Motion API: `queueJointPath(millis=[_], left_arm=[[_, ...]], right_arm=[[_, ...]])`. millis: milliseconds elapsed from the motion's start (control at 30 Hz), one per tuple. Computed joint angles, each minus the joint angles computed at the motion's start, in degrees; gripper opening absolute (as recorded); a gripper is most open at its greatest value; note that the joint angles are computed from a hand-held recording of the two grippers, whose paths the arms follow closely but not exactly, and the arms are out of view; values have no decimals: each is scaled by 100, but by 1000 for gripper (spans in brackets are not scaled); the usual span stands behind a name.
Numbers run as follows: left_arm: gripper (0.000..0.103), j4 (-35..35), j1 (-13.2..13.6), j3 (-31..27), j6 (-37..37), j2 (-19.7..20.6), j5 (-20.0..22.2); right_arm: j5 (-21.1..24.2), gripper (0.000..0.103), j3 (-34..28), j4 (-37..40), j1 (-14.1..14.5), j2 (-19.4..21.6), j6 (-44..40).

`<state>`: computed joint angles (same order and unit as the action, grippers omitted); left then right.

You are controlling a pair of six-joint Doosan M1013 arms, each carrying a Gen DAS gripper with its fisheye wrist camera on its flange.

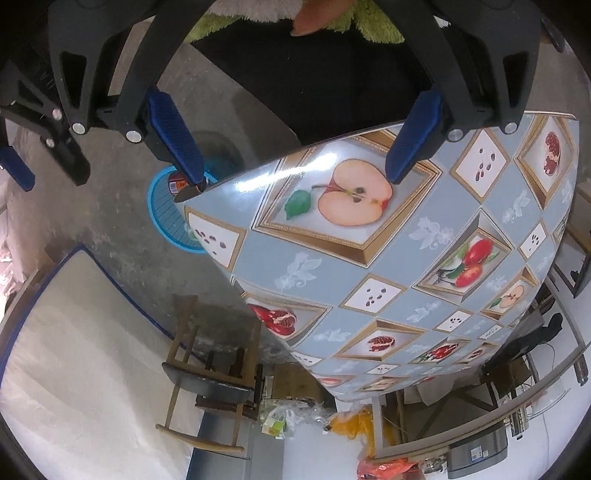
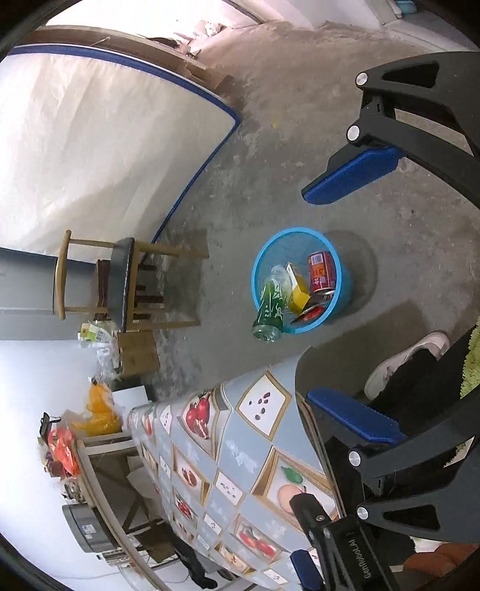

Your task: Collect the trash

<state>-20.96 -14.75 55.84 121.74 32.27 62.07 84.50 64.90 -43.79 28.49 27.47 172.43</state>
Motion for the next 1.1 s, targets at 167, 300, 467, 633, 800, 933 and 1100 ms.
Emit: queueJointPath(millis=[167,300,467,633,800,933,1100], left_arm=[[95,320,-51,12,-161,-2,-44],[95,347,-54,16,-168,-3,-38],[95,350,-57,47,-136,-26,-107],[95,431,-45,65,-300,-50,-299],[95,572,-38,44,-541,-49,-401],[95,625,-39,50,-619,-59,-442],[95,608,-37,49,-585,-59,-420]], right_arm=[[-9,97,-14,176,-53,22,-31],[-1,97,-7,186,-51,31,-37],[45,97,11,121,-38,27,0],[96,97,53,109,-49,3,67],[65,97,102,129,-67,-29,116],[49,97,123,106,-66,-39,120],[24,97,145,94,-67,-54,135]])
